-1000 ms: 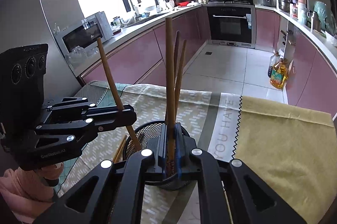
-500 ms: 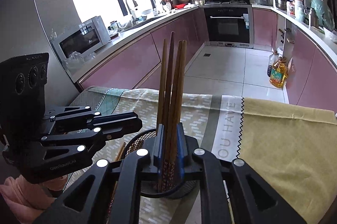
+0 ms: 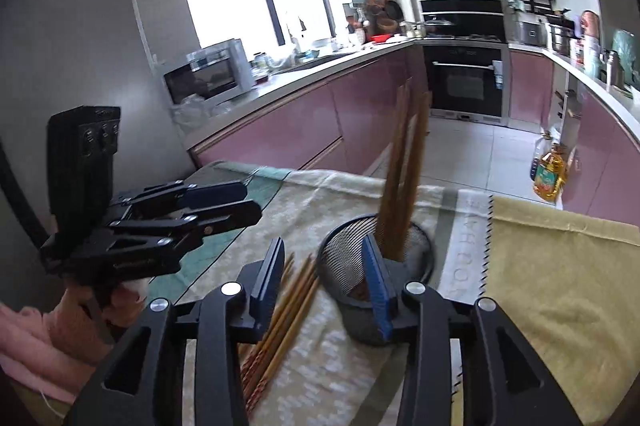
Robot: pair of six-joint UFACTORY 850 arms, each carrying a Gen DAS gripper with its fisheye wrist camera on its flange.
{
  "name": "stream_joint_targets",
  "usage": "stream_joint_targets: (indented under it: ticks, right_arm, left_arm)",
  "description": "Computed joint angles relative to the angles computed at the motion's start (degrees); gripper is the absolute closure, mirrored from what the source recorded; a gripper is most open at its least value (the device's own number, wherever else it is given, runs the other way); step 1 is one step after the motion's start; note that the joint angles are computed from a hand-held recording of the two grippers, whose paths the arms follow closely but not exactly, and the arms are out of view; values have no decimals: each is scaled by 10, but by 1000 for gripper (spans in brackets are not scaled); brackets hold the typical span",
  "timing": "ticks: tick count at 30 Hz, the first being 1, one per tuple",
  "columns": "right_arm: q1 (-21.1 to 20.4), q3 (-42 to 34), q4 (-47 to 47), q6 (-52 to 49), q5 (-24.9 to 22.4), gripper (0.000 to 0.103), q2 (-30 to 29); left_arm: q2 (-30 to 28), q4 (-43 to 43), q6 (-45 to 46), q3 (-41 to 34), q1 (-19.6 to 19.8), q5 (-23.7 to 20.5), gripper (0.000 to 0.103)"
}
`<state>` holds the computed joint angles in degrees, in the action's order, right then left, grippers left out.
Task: Organize utensils
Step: 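Release the chopstick and move the right gripper back over the chopsticks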
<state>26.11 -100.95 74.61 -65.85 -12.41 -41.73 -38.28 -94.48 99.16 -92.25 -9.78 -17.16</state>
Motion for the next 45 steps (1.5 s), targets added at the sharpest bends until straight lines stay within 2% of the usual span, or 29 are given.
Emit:
stream_joint_targets:
  ticks: [3, 10, 16, 22, 24, 26, 33, 39, 41, 45]
  right_arm:
    - [8, 0, -63, 68, -15, 62, -10]
    - [19, -46, -245, 287, -59, 62, -68]
    - [31, -63, -348, 401, -56, 62, -88]
    - [37, -63, -407, 464, -47, 62, -92]
    - [36, -60, -403, 462, -47, 62, -91]
    - [38, -61, -443, 499, -44, 62, -92]
    - [43, -74, -492, 546, -44, 62, -101]
    - [49, -82, -570, 611, -44, 63, -105]
    - [51, -87, -598, 635, -46, 63, -108]
    - [52, -91, -616, 650, -48, 63, -110]
  left_arm:
    - [13, 11, -1, 33, 5, 18, 49]
    - [5, 195, -186, 62, 13, 35, 49]
    - [-6, 318, -314, 69, 11, 42, 49]
    - [-6, 340, -331, 77, 7, 47, 49]
    - [-8, 362, -351, 75, 6, 46, 49]
    - [-9, 389, -378, 74, 3, 54, 49]
    - [-12, 409, -400, 66, 4, 44, 48]
    - [-19, 435, -426, 55, 2, 40, 46]
    - [-21, 461, -451, 52, 1, 42, 48]
    - [-23, 460, -450, 49, 3, 36, 52]
